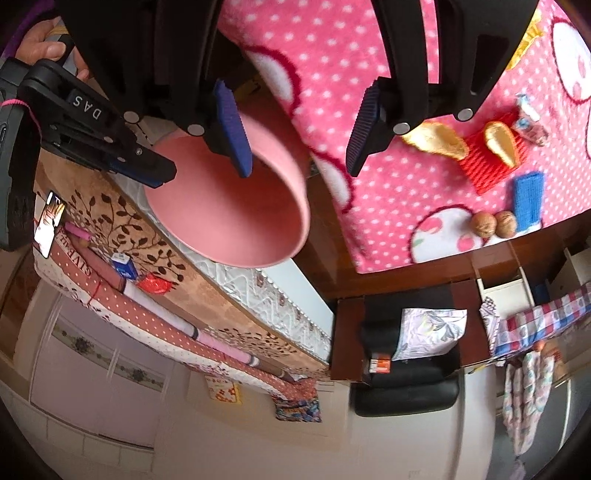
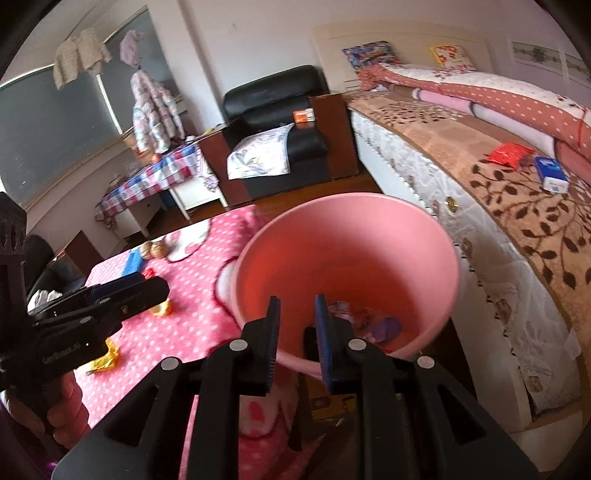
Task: Collect trash
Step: 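Move both open grippers back over the trash on the table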
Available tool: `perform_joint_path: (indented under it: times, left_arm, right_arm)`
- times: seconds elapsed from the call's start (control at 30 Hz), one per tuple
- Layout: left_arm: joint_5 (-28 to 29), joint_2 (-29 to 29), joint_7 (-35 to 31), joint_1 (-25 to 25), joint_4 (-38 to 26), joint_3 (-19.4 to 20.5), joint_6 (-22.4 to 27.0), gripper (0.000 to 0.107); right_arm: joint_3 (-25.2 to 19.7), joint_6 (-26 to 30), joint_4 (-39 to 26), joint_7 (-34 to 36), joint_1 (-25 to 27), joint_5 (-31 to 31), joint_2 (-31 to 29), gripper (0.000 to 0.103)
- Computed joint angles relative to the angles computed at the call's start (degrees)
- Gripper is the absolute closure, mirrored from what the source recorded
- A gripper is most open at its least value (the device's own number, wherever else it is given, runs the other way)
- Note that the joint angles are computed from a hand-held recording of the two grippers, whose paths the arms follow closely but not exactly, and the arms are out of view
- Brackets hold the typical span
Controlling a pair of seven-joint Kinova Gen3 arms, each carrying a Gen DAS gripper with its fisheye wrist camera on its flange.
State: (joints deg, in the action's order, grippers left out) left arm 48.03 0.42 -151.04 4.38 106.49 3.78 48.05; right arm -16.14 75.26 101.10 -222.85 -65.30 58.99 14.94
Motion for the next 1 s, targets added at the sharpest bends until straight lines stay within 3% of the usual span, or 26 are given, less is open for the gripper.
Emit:
perform_joint_path:
  times: [0.37,0.57,0.77,1.0]
  left_arm:
    - [2.0,-0.2,-1.9,-7.0,-0.4,-5.0,3.6,0.055]
    - [2.2,1.1,-1.3,-11.7,-1.0,-6.7,2.7,0.055]
    - [-0.2,4.3,4.2,-15.9,-3.2,-7.3,2.4,0.055]
    - [-5.0,10.0,15.8,-18.5,-8.3,-5.5,5.0,0.055]
  right_arm:
    - [1.8,-5.3,-6.1,8.5,-0.2,3.1,3.4,0.084]
    - [3.7,-10.5,-9.3,13.9,0.2,3.3,5.5,0.084]
    - [6.1,-18.0,-11.5,18.5,1.8,1.8,7.0,0.084]
    - [8.8,-22.8,-14.4,24.4,2.5,-1.7,9.4,0.084]
